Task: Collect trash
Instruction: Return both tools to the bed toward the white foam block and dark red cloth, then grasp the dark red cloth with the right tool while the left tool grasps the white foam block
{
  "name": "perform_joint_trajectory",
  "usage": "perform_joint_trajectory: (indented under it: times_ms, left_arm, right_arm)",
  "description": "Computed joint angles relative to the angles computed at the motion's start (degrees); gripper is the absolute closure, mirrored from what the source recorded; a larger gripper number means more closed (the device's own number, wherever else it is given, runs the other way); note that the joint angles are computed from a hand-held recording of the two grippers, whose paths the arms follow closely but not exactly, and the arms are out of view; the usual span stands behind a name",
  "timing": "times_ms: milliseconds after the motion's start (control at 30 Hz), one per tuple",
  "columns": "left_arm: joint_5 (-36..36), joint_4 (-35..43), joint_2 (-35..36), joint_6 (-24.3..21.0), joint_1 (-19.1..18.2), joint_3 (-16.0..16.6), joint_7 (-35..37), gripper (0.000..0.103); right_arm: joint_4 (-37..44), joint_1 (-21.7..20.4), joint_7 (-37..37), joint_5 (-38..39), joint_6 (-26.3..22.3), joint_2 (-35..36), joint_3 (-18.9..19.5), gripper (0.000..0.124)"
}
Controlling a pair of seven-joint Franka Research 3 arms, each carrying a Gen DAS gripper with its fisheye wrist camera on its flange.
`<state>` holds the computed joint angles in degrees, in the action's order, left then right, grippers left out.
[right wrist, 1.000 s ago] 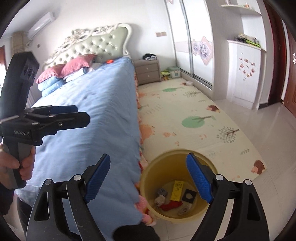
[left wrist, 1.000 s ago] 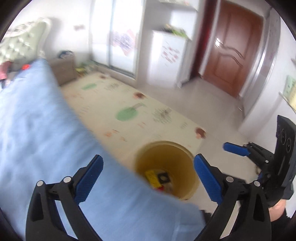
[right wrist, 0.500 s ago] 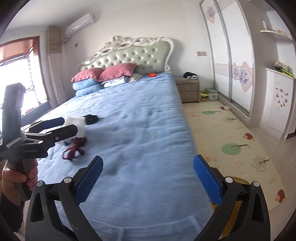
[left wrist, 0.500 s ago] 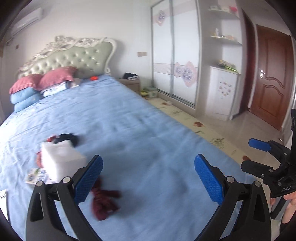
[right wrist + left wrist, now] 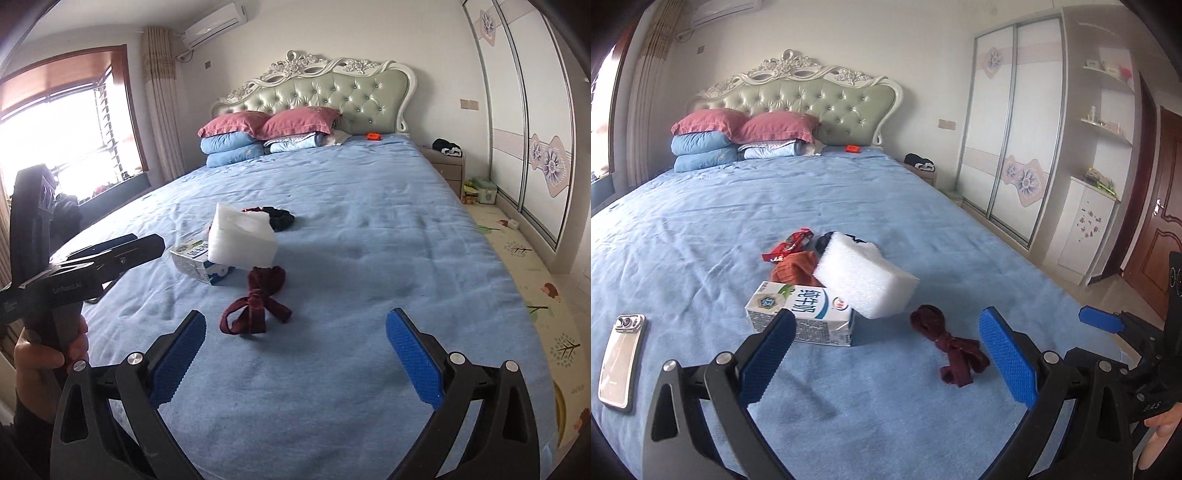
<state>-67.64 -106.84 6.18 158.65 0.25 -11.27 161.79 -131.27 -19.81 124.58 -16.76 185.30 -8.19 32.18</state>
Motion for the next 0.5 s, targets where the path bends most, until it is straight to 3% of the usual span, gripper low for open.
perform_joint_trajectory:
  times_ms: [200,300,500]
  left_arm:
    - [-0.3,1.1,1.8,0.7,1.0,0.1,1.0,0.004]
    - [0.2,1.5,3.0,0.9,1.7,-0.4,1.1,0.004]
    - [2.7,3.5,5.4,-1.6,3.4,-1.1,-2.7,0.004]
  right_arm:
    - [5.7,-0.1,4.7,-6.2,-2.4,5.4,1.2,0.029]
    - [10.1,0.0,14.7,-18.3,-5.7,8.9,1.2,0.029]
    - [16.8,6.0,11.3,-17.3,-11.9,15.2,-1.9,0.032]
